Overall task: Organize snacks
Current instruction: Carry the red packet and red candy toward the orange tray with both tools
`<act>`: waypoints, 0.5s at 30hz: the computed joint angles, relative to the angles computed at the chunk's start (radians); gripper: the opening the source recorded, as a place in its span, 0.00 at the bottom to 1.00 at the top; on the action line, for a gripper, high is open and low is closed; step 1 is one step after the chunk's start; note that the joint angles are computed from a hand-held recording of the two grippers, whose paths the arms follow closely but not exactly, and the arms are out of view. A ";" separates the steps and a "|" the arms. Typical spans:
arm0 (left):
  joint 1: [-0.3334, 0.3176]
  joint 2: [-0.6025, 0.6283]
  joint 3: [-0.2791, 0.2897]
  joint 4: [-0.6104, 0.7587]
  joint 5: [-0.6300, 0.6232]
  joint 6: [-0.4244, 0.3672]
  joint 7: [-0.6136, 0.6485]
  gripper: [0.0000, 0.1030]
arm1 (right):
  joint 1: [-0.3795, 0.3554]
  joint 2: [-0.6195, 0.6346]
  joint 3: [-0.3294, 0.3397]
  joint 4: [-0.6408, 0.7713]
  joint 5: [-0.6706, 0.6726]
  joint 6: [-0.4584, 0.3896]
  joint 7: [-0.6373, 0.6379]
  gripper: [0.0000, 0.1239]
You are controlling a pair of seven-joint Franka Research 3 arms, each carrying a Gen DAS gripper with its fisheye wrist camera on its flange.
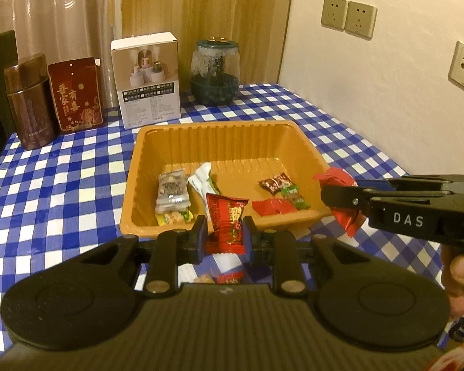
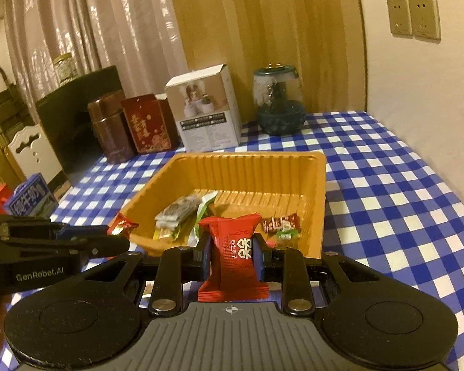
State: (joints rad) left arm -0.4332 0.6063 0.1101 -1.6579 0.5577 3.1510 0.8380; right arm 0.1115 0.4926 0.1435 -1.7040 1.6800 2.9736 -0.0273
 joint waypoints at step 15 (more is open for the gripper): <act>0.057 0.150 -0.076 0.257 -0.041 -0.137 0.064 0.21 | -0.020 0.112 0.037 0.131 -0.235 0.063 0.233 0.22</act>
